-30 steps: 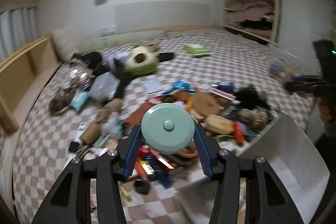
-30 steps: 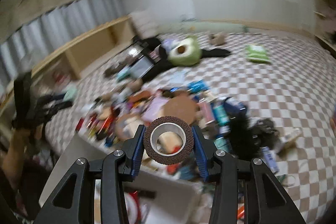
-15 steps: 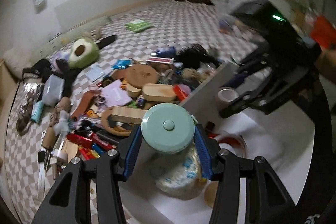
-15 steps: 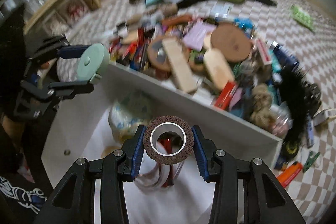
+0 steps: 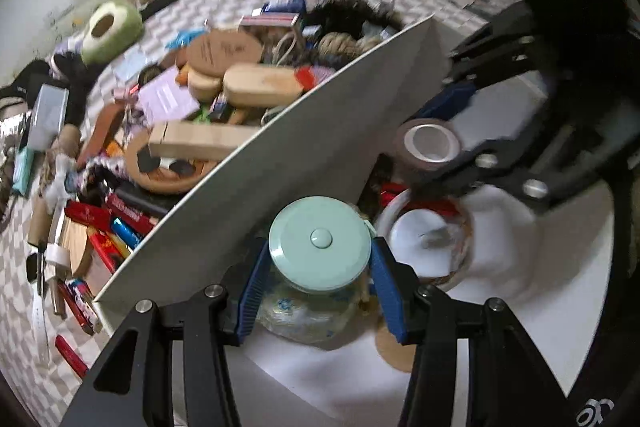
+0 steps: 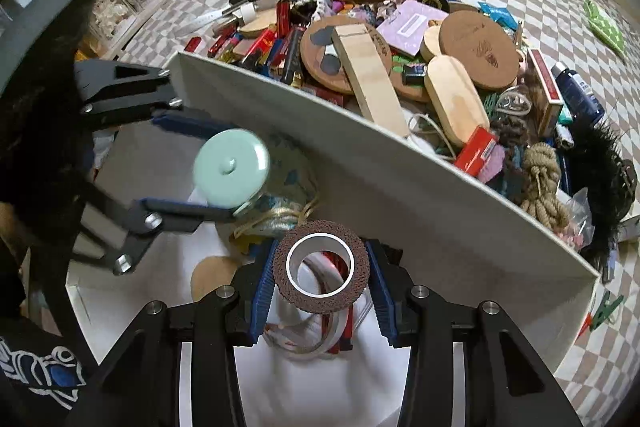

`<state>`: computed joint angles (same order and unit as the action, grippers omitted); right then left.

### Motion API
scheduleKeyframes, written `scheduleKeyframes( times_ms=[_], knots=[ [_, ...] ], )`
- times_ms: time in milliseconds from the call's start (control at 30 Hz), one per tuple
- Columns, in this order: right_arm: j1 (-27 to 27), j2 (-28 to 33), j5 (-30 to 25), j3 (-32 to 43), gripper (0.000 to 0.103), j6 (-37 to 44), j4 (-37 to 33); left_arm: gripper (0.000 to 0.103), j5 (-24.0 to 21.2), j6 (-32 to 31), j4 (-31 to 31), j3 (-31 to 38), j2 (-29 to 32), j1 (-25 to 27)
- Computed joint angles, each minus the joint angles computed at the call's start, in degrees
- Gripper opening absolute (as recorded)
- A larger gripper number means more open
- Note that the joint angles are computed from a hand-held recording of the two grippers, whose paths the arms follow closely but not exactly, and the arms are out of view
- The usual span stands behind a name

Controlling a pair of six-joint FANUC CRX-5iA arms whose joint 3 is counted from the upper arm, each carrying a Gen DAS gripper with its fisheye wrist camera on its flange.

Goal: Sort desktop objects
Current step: 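Carry the compact into the white box with the left gripper while the right gripper drops the tape roll there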

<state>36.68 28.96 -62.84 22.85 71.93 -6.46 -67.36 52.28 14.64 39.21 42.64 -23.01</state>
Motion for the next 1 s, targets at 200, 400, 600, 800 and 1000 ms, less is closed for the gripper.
scheduleKeyframes(
  times_ms=[200,400,600,800,1000],
  knots=[
    [0.11,0.61,-1.57,0.74,0.044,1.71,-1.40,0.050,-3.14,2.77,-5.13,3.91,2.04,-1.09],
    [0.28,1.43,-3.02,1.87,0.044,3.23,-2.49,0.073,-2.81,3.60,-6.17,3.92,1.67,-1.22],
    [0.67,2.02,-5.06,2.96,0.044,4.94,-3.27,0.075,-0.09,2.76,-5.25,1.46,-0.04,-1.00],
    [0.88,1.93,-4.51,2.57,0.044,2.59,-0.66,0.082,2.99,1.35,-4.27,-2.31,-2.59,-0.65],
    [-0.98,3.47,-5.19,4.72,0.044,-1.98,-0.91,0.082,4.15,0.59,-2.71,-3.57,-3.39,-0.23]
  ],
)
